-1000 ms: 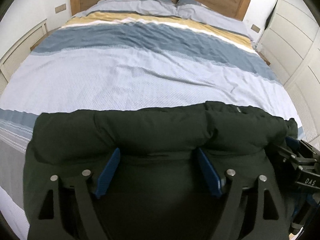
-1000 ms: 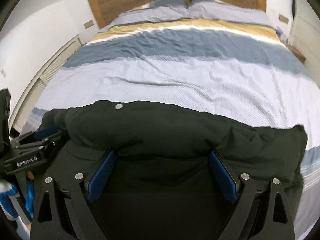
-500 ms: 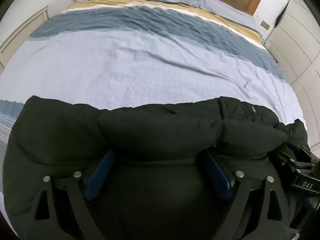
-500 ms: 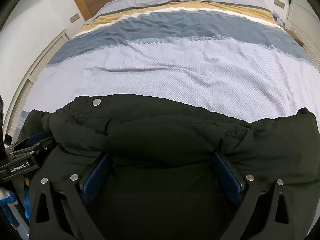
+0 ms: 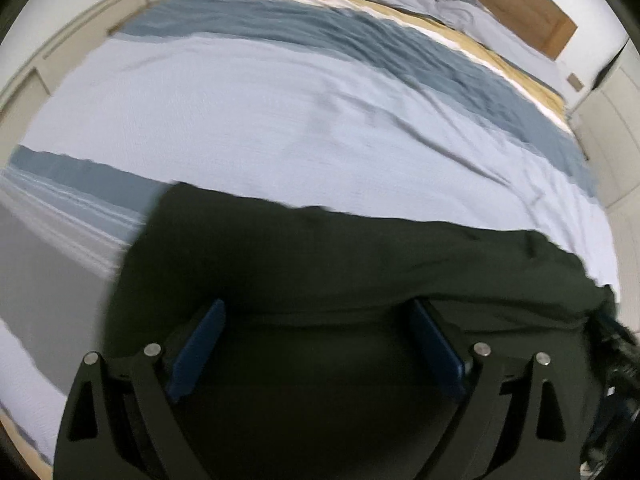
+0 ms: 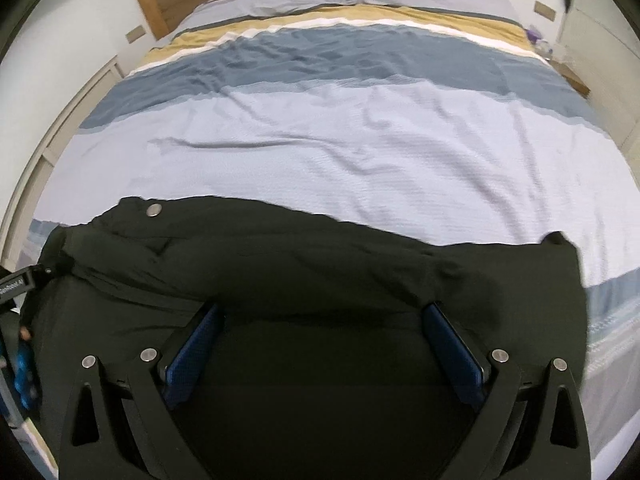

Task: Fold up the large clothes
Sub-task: 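Move both open tools across the black coat to its opposite end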

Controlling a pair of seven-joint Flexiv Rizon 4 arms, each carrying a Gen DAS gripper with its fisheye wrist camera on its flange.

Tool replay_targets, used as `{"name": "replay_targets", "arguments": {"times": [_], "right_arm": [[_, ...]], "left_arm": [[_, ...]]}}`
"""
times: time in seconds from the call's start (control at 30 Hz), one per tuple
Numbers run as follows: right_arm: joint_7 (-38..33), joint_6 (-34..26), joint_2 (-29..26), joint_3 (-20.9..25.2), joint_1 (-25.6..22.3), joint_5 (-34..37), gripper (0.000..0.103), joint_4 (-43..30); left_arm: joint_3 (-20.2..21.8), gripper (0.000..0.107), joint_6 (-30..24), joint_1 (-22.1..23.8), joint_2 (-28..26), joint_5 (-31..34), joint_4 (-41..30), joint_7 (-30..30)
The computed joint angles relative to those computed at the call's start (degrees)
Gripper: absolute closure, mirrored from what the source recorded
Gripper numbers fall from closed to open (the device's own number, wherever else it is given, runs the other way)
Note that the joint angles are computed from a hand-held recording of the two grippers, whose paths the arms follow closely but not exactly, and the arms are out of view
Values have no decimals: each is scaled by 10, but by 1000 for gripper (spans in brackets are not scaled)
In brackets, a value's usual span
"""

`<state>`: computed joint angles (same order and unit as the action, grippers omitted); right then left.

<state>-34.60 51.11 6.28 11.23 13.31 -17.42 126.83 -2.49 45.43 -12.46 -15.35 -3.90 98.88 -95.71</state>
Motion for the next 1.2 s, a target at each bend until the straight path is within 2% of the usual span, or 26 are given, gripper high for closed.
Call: {"name": "replay_targets", "arguments": {"times": [0.17,0.3,0.47,0.63,0.73,0.83,0.97,1.2], "right_arm": [[26,-60,43,9,-10,-23,5,9],[51,-83,84,22,-10,-29,5,16],[89,-106,125,57,13,-23,5,17],[142,-123,147,96,49,-29,5,26],[164,-122,141,101,64,-34,5,36],[175,-84,137,94,68,-45,5,63],[180,-42,158,84,67,-31,4,105],[134,-87,197,73,59,1,4,118]], "left_arm": [[10,13,30,16,44,-16,49,11],[0,13,73,23,82,-63,100,57],[-11,13,123,10,133,-144,173,135],[-15,13,166,-13,162,-150,222,165],[-19,13,186,-22,165,-132,237,158],[-21,13,218,-28,163,-98,251,126],[-22,13,228,-30,161,-53,257,88],[-20,13,228,-30,166,-28,260,64]]}}
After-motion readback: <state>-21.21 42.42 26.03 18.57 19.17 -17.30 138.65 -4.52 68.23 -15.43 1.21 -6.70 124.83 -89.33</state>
